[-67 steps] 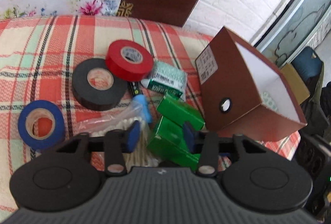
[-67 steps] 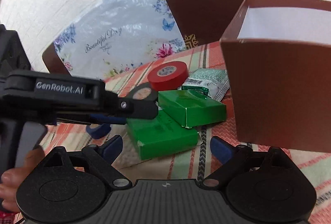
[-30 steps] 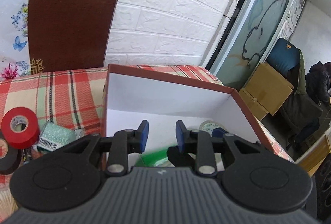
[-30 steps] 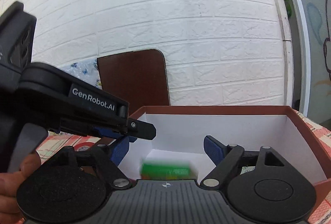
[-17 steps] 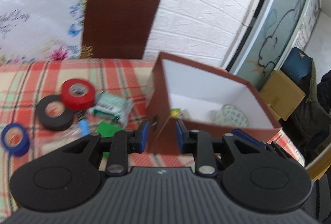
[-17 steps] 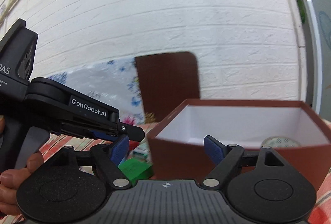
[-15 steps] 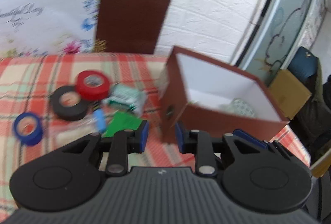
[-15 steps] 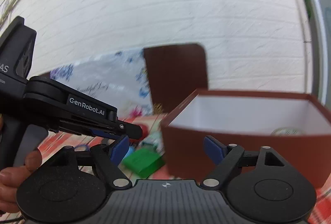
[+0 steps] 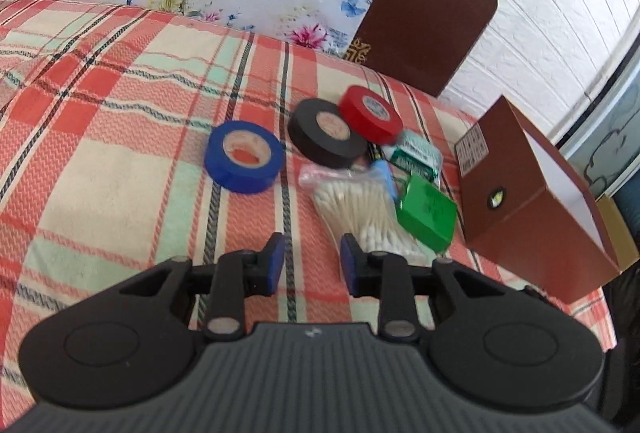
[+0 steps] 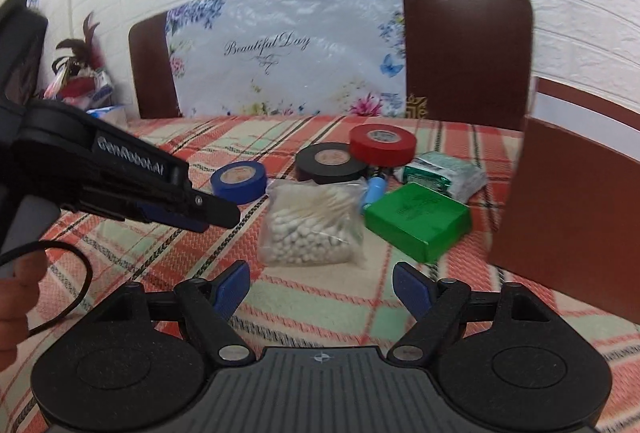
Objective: Organize objects
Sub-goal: 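Grasp the bag of cotton swabs with the right gripper, then drop the cotton swab bag into the brown box and return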
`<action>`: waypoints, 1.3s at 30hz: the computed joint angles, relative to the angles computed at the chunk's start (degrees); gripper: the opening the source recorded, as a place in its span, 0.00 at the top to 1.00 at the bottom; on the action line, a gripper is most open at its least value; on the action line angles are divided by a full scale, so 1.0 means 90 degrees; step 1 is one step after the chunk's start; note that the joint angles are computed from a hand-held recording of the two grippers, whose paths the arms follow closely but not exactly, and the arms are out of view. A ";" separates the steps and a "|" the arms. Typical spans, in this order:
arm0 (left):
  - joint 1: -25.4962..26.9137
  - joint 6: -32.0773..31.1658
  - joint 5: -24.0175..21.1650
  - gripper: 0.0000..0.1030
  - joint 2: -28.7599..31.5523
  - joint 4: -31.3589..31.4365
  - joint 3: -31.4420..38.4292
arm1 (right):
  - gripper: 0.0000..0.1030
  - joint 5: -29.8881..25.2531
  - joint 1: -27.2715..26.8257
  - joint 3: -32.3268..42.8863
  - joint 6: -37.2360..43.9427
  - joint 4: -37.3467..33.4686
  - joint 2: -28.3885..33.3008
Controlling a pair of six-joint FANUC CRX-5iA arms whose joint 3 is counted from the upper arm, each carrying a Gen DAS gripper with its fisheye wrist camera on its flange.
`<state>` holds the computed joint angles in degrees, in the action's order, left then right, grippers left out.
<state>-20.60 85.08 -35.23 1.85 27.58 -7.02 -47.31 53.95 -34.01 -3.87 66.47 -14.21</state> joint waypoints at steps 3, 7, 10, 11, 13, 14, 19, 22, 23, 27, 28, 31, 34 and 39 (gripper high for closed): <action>0.0045 -0.0213 -0.0002 0.48 0.0173 0.0204 0.0204 | 0.24 0.0145 -0.0196 0.0187 0.0199 -0.0021 0.0225; 0.0002 -0.0750 -0.0233 0.36 0.0650 0.0667 0.0596 | 0.23 0.0348 -0.0422 0.0467 0.0513 -0.0373 0.0492; -0.0036 -0.0645 -0.0627 0.38 0.1011 0.0558 0.0932 | 0.18 0.0505 -0.0523 0.0684 0.0933 -0.0905 0.0624; -0.0060 -0.0736 -0.0597 0.38 0.1048 0.0622 0.0890 | 0.19 0.0512 -0.0523 0.0693 0.0990 -0.0902 0.0646; -0.0129 -0.1091 -0.0316 0.49 0.0962 0.0717 0.0684 | 0.30 0.0466 -0.0479 0.0718 0.1115 -0.0848 0.0706; -0.0123 -0.1367 -0.0316 0.55 0.0953 0.1006 0.0581 | 0.41 0.0468 -0.0450 0.0672 0.1113 -0.0724 0.0699; -0.0071 -0.1706 -0.0530 0.74 0.0774 0.1514 0.0432 | 0.53 -0.0005 -0.0158 0.0430 0.0703 0.0208 0.0713; -0.0180 -0.1878 -0.0384 0.74 0.0504 0.1284 0.0457 | 0.53 -0.0422 0.0045 0.0195 0.0174 0.1081 0.0628; -0.0235 -0.1980 -0.0326 0.74 0.0437 0.1207 0.0505 | 0.53 -0.0587 0.0098 0.0147 0.0023 0.1331 0.0602; -0.0547 -0.2357 -0.0055 0.74 0.0326 0.0900 0.0819 | 0.53 -0.1196 0.0192 -0.0003 -0.0438 0.2076 0.0382; -0.0644 -0.2472 0.0024 0.74 0.0333 0.0876 0.0895 | 0.53 -0.1335 0.0195 -0.0039 -0.0477 0.2183 0.0303; -0.0944 -0.2861 0.0251 0.74 0.0476 0.1055 0.1102 | 0.53 -0.1795 0.0214 -0.0180 -0.0560 0.2375 0.0022; -0.1210 -0.2878 0.0166 0.74 0.0895 0.1249 0.1571 | 0.53 -0.2265 0.0234 -0.0359 -0.0549 0.2354 -0.0267; -0.1656 -0.2660 -0.0181 0.74 0.1697 0.1121 0.2556 | 0.53 -0.3042 0.0333 -0.0691 -0.0541 0.1980 -0.0772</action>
<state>-35.51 61.15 -36.86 17.12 37.66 15.99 -74.69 56.95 -40.23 -8.73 84.29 -21.16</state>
